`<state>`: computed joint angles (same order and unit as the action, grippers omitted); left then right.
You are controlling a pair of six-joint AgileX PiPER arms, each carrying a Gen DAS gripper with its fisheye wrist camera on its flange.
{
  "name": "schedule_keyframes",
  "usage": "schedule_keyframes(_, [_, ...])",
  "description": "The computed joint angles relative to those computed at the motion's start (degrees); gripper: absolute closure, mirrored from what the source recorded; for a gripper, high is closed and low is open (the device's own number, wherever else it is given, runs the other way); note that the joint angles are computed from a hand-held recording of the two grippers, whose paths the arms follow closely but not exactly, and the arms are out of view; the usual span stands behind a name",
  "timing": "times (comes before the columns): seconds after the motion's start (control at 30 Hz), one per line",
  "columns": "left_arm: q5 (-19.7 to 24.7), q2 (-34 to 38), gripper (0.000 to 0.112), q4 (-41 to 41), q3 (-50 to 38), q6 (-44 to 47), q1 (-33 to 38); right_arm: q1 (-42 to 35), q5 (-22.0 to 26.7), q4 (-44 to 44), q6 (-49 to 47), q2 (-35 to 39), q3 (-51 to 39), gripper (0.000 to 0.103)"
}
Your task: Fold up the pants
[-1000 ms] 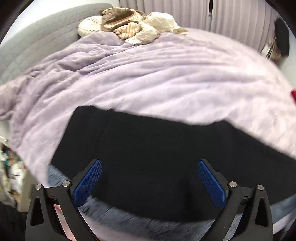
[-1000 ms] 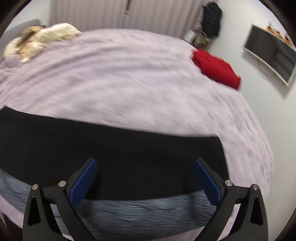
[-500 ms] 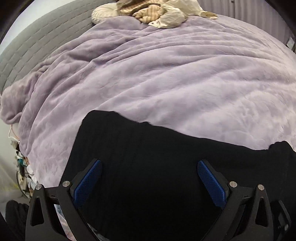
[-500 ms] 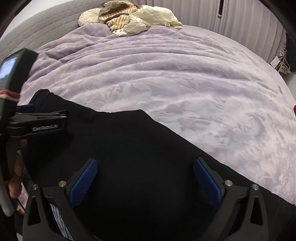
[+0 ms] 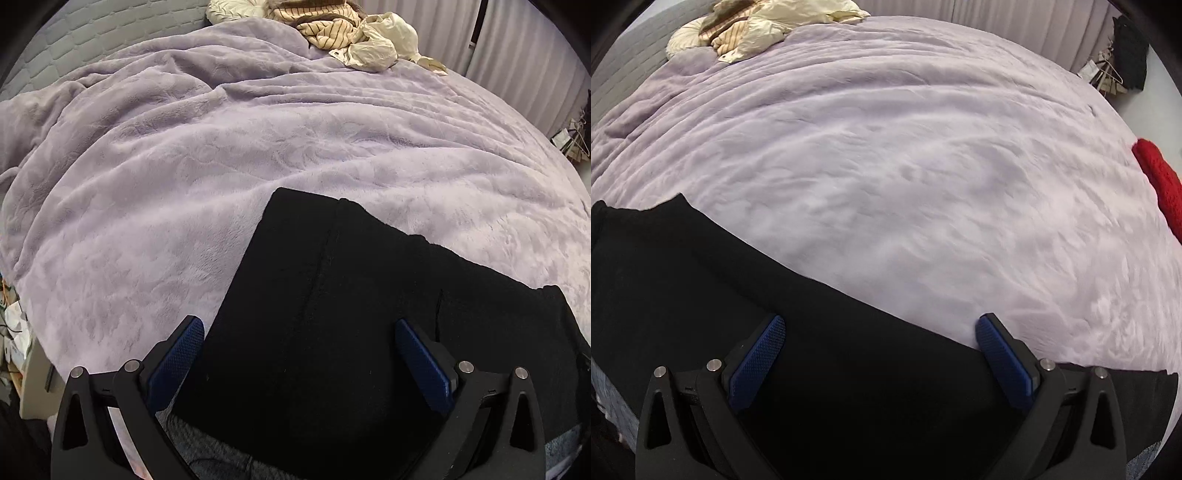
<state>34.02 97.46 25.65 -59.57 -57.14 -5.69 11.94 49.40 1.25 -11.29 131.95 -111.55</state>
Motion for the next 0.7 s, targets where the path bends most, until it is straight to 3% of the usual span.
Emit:
schedule_keyframes(0.07, [4.2,-3.5,0.009,7.2,2.2,-8.9,-4.0,-1.8,-4.5,-2.8,-1.0,-4.2,7.0,0.001])
schedule_keyframes(0.17, [4.2,-8.1,0.009,9.9,6.1,-13.6,-9.4,-0.7,-11.3,-11.1,3.7,-12.0,18.0,0.0])
schedule_keyframes(0.23, [5.4,-8.1,0.009,11.2,6.0,-14.5,-15.6,1.3,-15.7,-7.1,-0.9,-17.0,23.8,0.0])
schedule_keyframes(0.33, [12.0,-2.9,0.009,16.5,1.8,-18.8,-24.1,8.3,-20.7,-0.7,-6.1,-21.1,29.6,0.0])
schedule_keyframes(0.4, [13.4,0.7,0.009,14.7,-0.6,-17.3,-23.1,13.5,-17.9,6.6,-11.1,-18.9,26.7,0.0])
schedule_keyframes(0.47, [8.4,-0.4,0.009,11.5,1.6,-16.5,-18.7,16.6,-13.9,10.8,-12.3,-15.0,22.0,0.0])
schedule_keyframes(0.57, [6.3,-3.2,0.009,11.2,5.3,-20.3,-14.0,21.0,-10.8,4.8,-6.7,-7.9,15.0,0.001])
schedule_keyframes(0.63, [8.5,-2.6,0.009,11.6,5.3,-21.6,-12.4,20.1,-11.9,5.0,-7.1,-7.9,16.4,0.001])
schedule_keyframes(0.7, [6.4,-2.9,0.009,10.8,6.7,-20.4,-10.4,17.5,-11.9,3.4,-7.1,-9.5,18.4,0.001])
